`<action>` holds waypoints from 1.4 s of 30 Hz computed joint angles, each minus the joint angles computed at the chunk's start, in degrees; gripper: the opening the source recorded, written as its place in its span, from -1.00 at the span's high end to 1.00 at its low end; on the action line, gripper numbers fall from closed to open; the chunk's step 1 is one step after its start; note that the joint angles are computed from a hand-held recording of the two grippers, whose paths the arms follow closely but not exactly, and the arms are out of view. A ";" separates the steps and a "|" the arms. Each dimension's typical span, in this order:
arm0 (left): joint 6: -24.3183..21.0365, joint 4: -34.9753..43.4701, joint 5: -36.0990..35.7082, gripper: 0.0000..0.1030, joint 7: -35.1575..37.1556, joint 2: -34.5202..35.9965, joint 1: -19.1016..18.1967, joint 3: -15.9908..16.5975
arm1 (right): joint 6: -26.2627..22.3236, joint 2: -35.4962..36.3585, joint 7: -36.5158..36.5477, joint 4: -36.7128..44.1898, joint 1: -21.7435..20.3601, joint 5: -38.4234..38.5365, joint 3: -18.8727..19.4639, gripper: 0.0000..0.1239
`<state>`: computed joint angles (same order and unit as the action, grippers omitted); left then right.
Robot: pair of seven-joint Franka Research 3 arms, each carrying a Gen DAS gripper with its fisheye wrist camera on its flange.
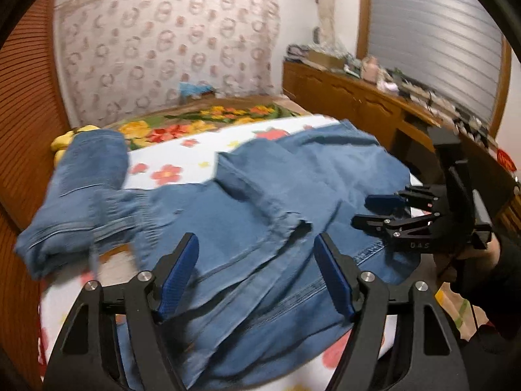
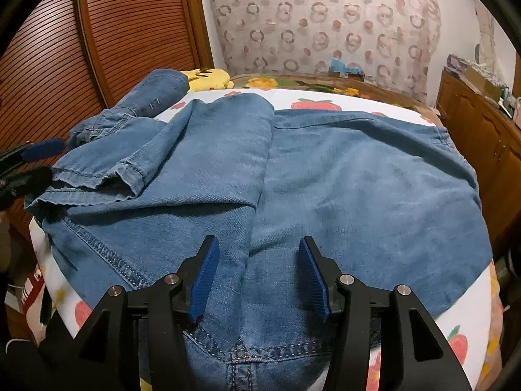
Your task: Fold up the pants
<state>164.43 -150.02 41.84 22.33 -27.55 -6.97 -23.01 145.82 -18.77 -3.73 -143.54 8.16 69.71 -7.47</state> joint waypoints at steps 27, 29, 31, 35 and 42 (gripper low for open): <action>-11.43 -2.85 2.08 0.88 3.78 -9.66 5.19 6.50 | -2.90 -0.27 0.04 0.50 -1.50 0.37 -0.50 0.14; -14.73 -2.44 0.80 0.87 4.31 -9.21 6.11 6.20 | -3.19 -0.64 -0.10 0.07 -1.60 -0.01 -0.66 0.14; -17.44 -2.53 0.06 0.76 4.61 -9.17 6.28 6.08 | -3.19 -1.07 -0.11 -0.38 -1.59 -0.30 -0.62 0.14; -14.12 -6.39 -2.16 0.36 4.28 -11.71 4.80 7.94 | -4.39 -1.67 0.10 -0.72 -1.66 -1.27 -1.05 0.14; -11.04 -10.99 -4.10 0.12 2.08 -16.50 3.36 5.10 | -7.14 -3.74 -0.45 -2.48 -2.41 -2.81 -2.10 0.14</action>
<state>153.39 -161.01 37.74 24.42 -44.05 -3.62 -17.90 138.68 -22.51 -4.17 -146.02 5.75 66.90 -9.56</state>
